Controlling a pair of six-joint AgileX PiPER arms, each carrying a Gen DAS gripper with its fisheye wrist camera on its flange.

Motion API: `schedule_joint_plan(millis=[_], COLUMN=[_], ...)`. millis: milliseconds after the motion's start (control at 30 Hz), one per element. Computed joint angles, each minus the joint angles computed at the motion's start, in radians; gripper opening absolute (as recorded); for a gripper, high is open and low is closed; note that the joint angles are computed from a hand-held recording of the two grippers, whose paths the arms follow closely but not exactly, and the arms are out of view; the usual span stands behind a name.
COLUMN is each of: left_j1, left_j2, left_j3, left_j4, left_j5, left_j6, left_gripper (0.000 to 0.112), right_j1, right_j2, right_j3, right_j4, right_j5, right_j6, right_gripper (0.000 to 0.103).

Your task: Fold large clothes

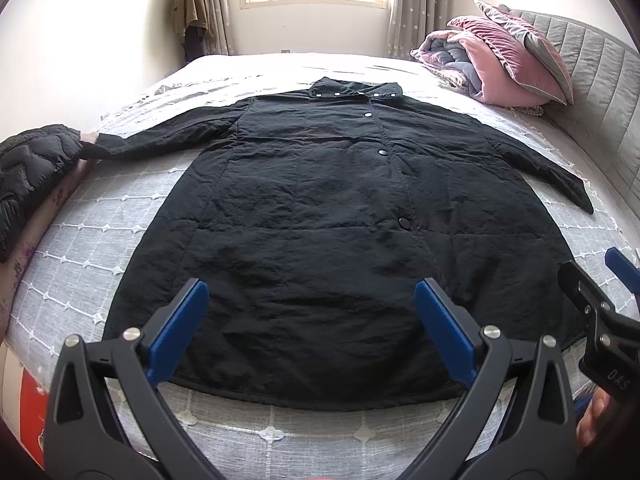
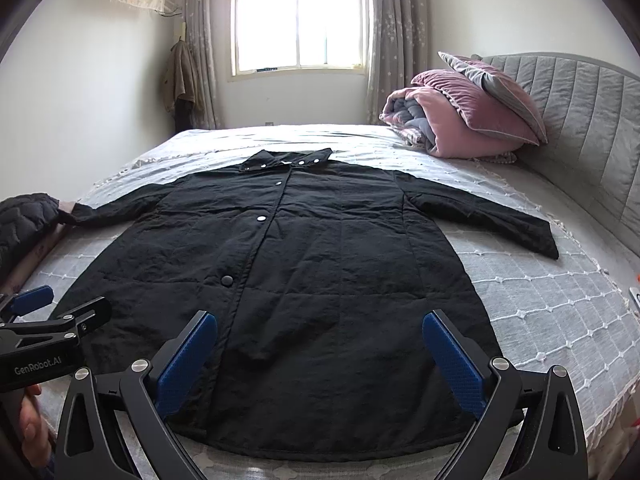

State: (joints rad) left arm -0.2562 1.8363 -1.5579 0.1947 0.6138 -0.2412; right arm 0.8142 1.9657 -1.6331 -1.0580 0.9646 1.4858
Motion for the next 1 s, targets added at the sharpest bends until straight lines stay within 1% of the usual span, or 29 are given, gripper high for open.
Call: schedule_joint_plan(millis=[67, 300, 367, 400, 433, 500, 567, 600, 633, 667, 700, 733, 767, 833, 867, 900, 933, 967, 1000], left_j1=[0.001, 0.010, 0.037, 0.066, 0.087, 0.137, 0.183, 0.215, 0.256, 0.280, 0.311, 0.349, 0.364, 0.408, 0.420, 0.434, 0.439, 0.444, 0.447], left_j2=[0.004, 0.008, 0.018, 0.027, 0.033, 0.039, 0.058, 0.075, 0.101, 0.122, 0.139, 0.152, 0.149, 0.173, 0.191, 0.212, 0.227, 0.240, 0.254], left_j3=[-0.009, 0.012, -0.004, -0.023, -0.035, -0.043, -0.067, -0.090, -0.125, -0.153, -0.171, -0.171, -0.155, -0.160, -0.174, -0.190, -0.199, -0.206, -0.212], left_j4=[0.001, 0.013, -0.045, -0.109, -0.141, -0.150, -0.166, -0.192, -0.220, -0.230, -0.239, -0.250, -0.247, -0.272, -0.293, -0.312, -0.322, -0.333, -0.349], left_j5=[0.015, -0.023, -0.010, 0.008, 0.017, 0.012, 0.028, 0.049, 0.089, 0.130, 0.154, 0.159, 0.142, 0.158, 0.181, 0.210, 0.225, 0.234, 0.246], left_j6=[0.004, 0.008, 0.071, 0.134, 0.157, 0.138, 0.143, 0.161, 0.167, 0.157, 0.141, 0.117, 0.104, 0.108, 0.123, 0.142, 0.149, 0.157, 0.169], left_gripper=[0.103, 0.103, 0.103, 0.103, 0.103, 0.103, 0.103, 0.103, 0.103, 0.102, 0.102, 0.096, 0.093, 0.085, 0.082, 0.075, 0.070, 0.067, 0.061], right_j1=[-0.001, -0.009, -0.010, -0.013, -0.017, -0.035, -0.068, -0.109, -0.146, -0.194, -0.240, -0.272, -0.301, -0.347, -0.375, -0.393, -0.425, -0.451, -0.487], right_j2=[0.001, 0.008, 0.010, 0.006, -0.002, -0.034, -0.075, -0.105, -0.123, -0.144, -0.164, -0.180, -0.197, -0.244, -0.276, -0.294, -0.313, -0.322, -0.329], right_j3=[0.002, 0.000, -0.007, -0.003, 0.006, 0.045, 0.102, 0.142, 0.170, 0.205, 0.243, 0.275, 0.307, 0.381, 0.428, 0.457, 0.497, 0.517, 0.543], right_j4=[0.001, 0.010, 0.018, 0.019, 0.019, 0.014, 0.031, 0.077, 0.128, 0.198, 0.262, 0.300, 0.330, 0.360, 0.378, 0.399, 0.447, 0.508, 0.599], right_j5=[0.001, 0.012, 0.020, 0.020, 0.016, 0.012, -0.001, -0.034, -0.065, -0.104, -0.139, -0.161, -0.178, -0.226, -0.264, -0.291, -0.340, -0.375, -0.422], right_j6=[0.000, -0.006, -0.026, -0.036, -0.042, -0.038, -0.012, -0.010, -0.021, -0.042, -0.064, -0.075, -0.090, -0.096, -0.094, -0.105, -0.138, -0.187, -0.260], right_gripper=[0.103, 0.103, 0.103, 0.103, 0.103, 0.103, 0.103, 0.103, 0.103, 0.103, 0.103, 0.103, 0.103, 0.103, 0.103, 0.103, 0.101, 0.097, 0.094])
